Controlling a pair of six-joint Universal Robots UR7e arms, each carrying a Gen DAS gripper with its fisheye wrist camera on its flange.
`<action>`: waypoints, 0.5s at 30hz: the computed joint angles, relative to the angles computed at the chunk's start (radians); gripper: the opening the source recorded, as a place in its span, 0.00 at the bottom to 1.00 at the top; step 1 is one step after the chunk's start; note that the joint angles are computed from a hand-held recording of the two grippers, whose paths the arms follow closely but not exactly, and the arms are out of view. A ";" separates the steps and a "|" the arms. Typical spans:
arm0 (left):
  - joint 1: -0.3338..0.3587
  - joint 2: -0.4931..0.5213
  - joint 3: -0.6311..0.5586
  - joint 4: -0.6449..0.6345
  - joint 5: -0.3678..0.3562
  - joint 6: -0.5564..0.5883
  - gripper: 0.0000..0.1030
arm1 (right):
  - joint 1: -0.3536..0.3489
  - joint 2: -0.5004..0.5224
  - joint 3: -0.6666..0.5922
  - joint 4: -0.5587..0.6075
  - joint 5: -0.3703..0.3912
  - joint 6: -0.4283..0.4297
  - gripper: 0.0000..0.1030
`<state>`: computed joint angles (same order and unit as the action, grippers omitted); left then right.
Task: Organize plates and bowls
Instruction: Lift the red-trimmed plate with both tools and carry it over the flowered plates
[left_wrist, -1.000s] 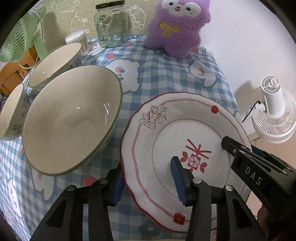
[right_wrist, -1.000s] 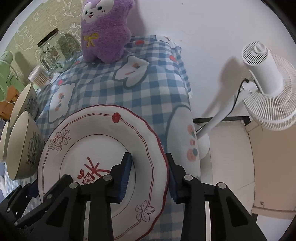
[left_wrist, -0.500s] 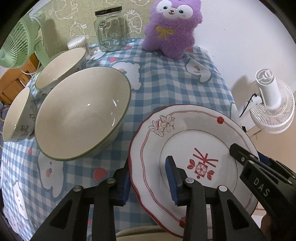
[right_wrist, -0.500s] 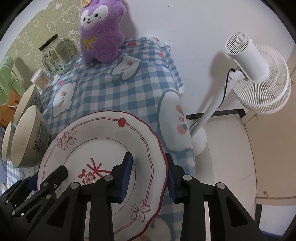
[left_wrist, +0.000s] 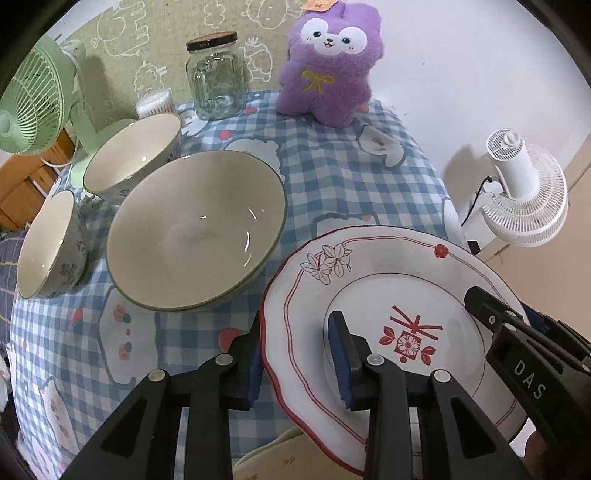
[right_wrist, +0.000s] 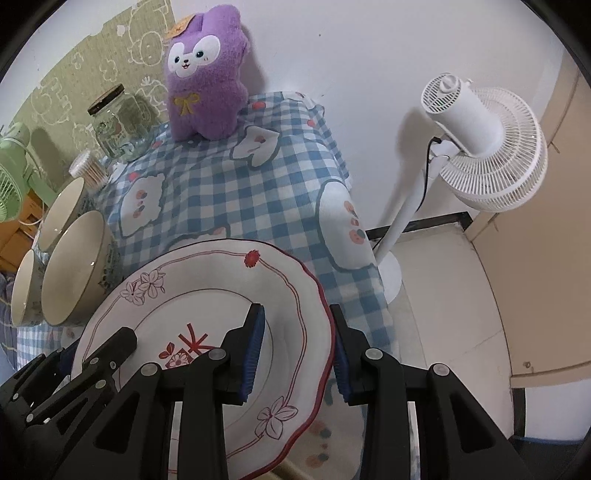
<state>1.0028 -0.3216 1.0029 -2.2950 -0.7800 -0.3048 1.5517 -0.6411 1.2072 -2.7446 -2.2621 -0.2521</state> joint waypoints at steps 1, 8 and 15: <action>0.000 -0.004 0.006 -0.006 -0.002 0.006 0.30 | 0.003 -0.005 0.011 -0.010 -0.005 0.004 0.36; -0.007 -0.051 0.089 -0.095 -0.020 0.086 0.30 | 0.023 -0.040 0.102 -0.105 -0.028 0.024 0.36; -0.009 -0.079 0.171 -0.216 -0.031 0.167 0.30 | 0.029 -0.063 0.185 -0.223 -0.031 0.009 0.36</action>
<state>0.9935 -0.4007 1.1736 -2.5107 -0.8111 -0.1381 1.5802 -0.7037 1.3923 -2.9674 -2.2929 -0.2436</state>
